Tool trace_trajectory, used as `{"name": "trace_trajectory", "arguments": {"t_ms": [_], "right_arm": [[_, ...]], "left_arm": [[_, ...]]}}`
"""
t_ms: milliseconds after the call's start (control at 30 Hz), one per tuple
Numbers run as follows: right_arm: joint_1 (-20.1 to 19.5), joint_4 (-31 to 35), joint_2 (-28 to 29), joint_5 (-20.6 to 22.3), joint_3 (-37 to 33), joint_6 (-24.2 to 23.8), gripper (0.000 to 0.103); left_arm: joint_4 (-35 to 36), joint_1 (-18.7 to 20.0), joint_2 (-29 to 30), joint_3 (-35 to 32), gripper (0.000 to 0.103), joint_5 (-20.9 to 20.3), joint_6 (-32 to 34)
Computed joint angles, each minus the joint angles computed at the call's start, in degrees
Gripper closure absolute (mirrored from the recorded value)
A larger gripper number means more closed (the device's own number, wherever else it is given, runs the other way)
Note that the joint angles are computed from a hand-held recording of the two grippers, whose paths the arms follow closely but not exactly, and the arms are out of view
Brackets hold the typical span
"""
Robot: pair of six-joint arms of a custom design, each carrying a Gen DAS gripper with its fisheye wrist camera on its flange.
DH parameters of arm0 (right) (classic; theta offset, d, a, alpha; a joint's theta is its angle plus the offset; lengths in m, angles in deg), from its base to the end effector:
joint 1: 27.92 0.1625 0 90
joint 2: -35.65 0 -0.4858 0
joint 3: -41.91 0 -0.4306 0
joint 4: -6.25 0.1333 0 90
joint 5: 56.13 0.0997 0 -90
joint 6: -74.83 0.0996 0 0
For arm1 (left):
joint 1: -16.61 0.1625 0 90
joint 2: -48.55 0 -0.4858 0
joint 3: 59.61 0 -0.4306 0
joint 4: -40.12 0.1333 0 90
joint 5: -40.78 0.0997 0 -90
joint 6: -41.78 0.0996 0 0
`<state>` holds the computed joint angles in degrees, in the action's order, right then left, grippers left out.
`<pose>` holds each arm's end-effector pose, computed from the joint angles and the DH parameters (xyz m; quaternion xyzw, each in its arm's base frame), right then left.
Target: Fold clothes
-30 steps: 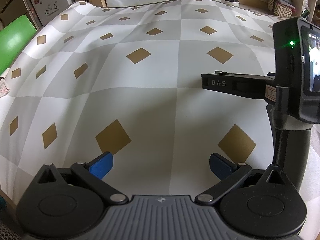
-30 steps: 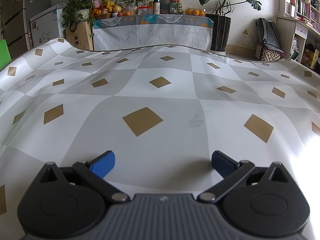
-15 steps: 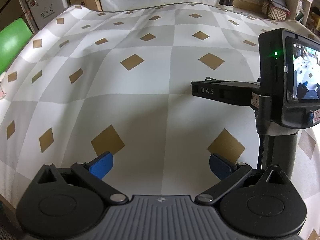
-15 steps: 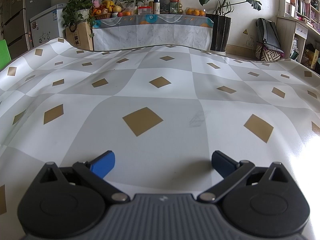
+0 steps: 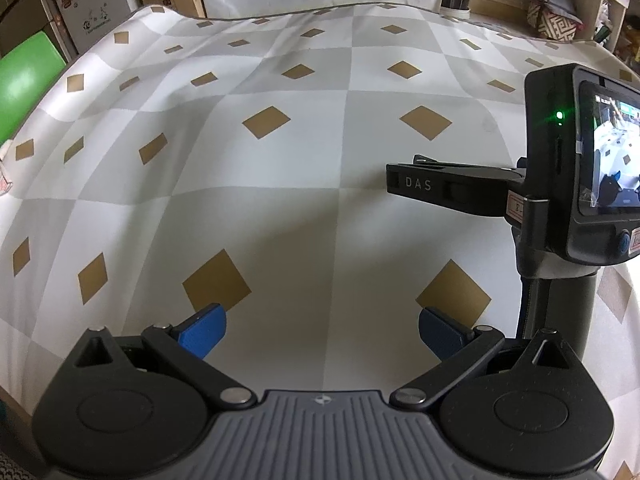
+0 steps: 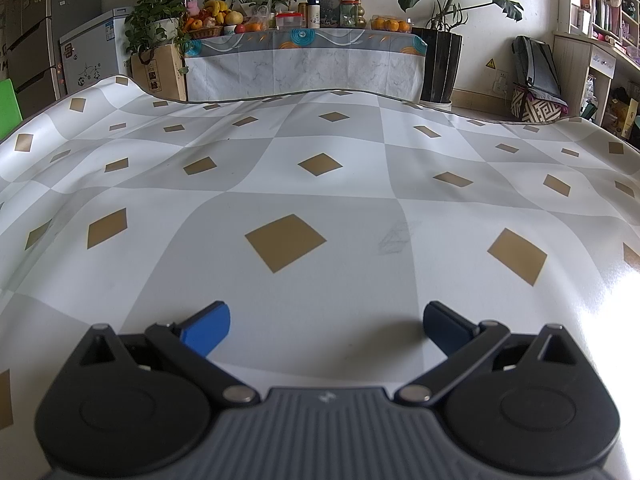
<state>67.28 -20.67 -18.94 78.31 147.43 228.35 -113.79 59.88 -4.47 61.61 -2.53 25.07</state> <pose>0.1156 -0.5691 0.1041 0.0138 -0.8032 0.4369 0.4048 -0.2568 -0.5244 0.0752 0.2519 0.8823 -0.1790 0.3549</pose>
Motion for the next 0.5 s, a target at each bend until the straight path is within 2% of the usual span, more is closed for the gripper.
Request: {"name": "trace_trajectory", "arguments": {"t_ms": [500], "right_arm": [[0.0, 0.0, 0.0, 0.0, 0.0, 0.0, 0.0]], "left_arm": [[-2.21, -0.28, -1.7, 0.87, 0.0, -2.06, 0.98]]}}
